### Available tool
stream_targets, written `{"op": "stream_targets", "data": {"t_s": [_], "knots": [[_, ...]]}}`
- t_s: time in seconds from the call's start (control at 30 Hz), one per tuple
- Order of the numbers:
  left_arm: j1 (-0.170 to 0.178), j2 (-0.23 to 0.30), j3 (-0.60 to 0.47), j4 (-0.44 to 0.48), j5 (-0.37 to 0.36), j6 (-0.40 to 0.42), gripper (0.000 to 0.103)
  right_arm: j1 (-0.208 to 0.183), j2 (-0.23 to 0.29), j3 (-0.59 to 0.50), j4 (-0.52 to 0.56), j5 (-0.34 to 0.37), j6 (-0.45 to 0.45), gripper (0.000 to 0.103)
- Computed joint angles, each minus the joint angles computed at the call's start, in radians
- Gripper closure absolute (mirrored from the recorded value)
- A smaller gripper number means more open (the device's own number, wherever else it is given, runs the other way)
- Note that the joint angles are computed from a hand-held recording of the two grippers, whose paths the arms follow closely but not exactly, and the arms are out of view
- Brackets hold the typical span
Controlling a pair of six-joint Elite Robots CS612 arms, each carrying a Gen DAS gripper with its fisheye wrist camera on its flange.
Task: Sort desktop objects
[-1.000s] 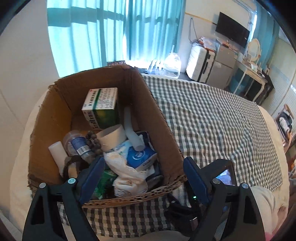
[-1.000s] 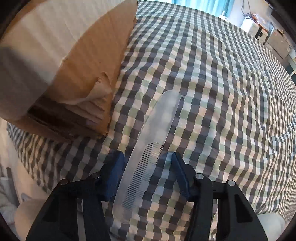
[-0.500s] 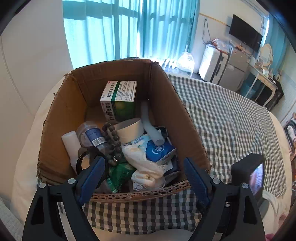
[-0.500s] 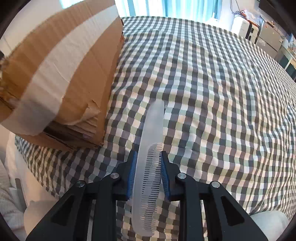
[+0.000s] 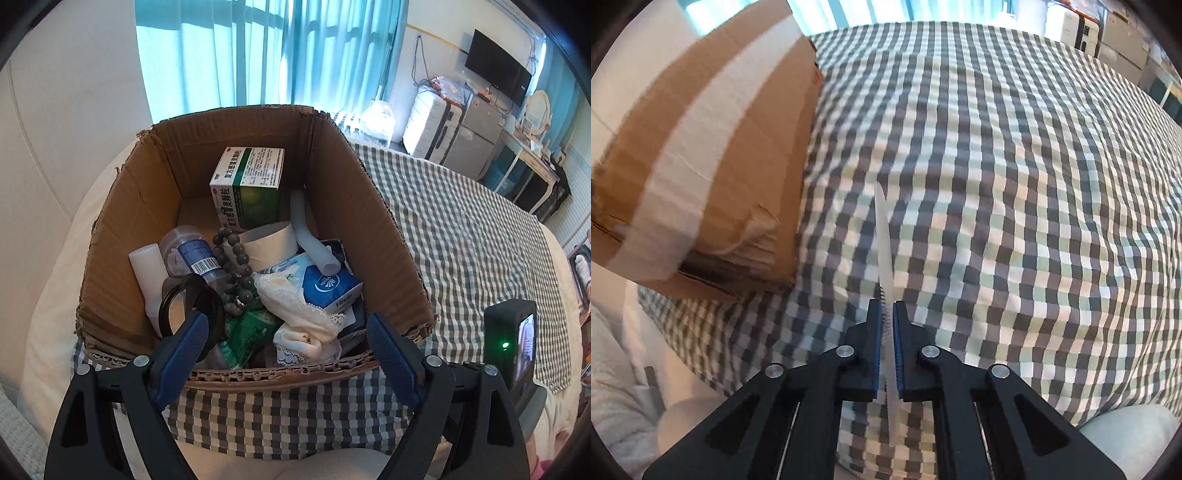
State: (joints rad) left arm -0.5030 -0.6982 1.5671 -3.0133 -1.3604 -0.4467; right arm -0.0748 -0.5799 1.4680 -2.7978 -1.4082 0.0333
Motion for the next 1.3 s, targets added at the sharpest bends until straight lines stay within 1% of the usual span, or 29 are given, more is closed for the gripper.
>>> {"op": "stream_targets", "data": {"t_s": [0.03,0.07,0.1,0.2,0.33,0.37,0.4,0.43,0.53,0.73,0.8,0.87,0.93,1.0,1.1,1.2,1.27,1.3], "knots": [[0.001,0.000,0.000,0.000,-0.004,-0.003,0.011,0.003,0.003,-0.004,0.009,-0.008,-0.004,0.085],[0.002,0.001,-0.001,0.000,-0.006,-0.005,0.011,0.004,0.006,-0.010,0.023,-0.010,-0.007,0.071],[0.002,0.001,-0.001,0.001,-0.005,-0.004,0.011,0.006,0.010,-0.015,0.034,-0.013,-0.008,0.065],[0.002,0.001,-0.002,0.000,-0.003,0.001,0.010,0.010,0.015,-0.021,0.037,-0.021,-0.015,0.065],[0.003,0.003,-0.001,-0.002,-0.008,-0.004,0.009,0.006,0.023,-0.030,0.050,-0.002,-0.019,0.065],[0.003,0.003,-0.001,-0.004,-0.011,-0.006,0.009,0.006,0.026,-0.030,0.051,-0.003,-0.024,0.068],[0.004,0.003,0.001,-0.007,-0.013,-0.008,0.009,0.008,0.028,-0.031,0.048,-0.013,-0.030,0.075],[0.005,0.003,0.002,-0.009,-0.016,-0.010,0.009,0.009,0.028,-0.031,0.043,-0.022,-0.034,0.076],[0.006,0.001,0.004,-0.010,-0.019,-0.015,0.009,0.004,0.025,-0.023,0.022,0.002,-0.018,0.076],[0.009,-0.001,0.009,-0.014,-0.022,-0.013,0.009,-0.020,0.001,0.006,-0.027,0.102,0.020,0.076],[0.009,-0.002,0.009,-0.012,-0.017,-0.009,0.009,-0.019,-0.016,0.025,-0.064,0.105,0.028,0.076],[0.009,-0.004,0.010,-0.011,-0.015,-0.007,0.009,-0.011,-0.040,0.058,-0.120,0.093,0.033,0.076],[0.009,-0.006,0.013,-0.010,-0.001,-0.006,0.009,-0.012,-0.064,0.083,-0.163,0.111,0.042,0.077],[0.007,-0.010,0.016,-0.005,0.031,-0.006,0.009,-0.015,-0.088,0.094,-0.191,0.130,0.037,0.076],[0.008,-0.017,0.021,-0.004,0.079,-0.009,0.009,-0.008,-0.103,0.079,-0.227,0.162,0.023,0.076],[0.010,-0.025,0.028,0.000,0.128,-0.018,0.009,0.015,-0.095,0.017,-0.215,0.218,0.010,0.076],[0.010,-0.030,0.032,0.000,0.163,-0.015,0.009,0.027,-0.079,-0.035,-0.207,0.232,-0.001,0.076],[0.012,-0.034,0.036,-0.004,0.166,-0.014,0.008,0.031,-0.082,-0.042,-0.210,0.233,-0.005,0.075]]}}
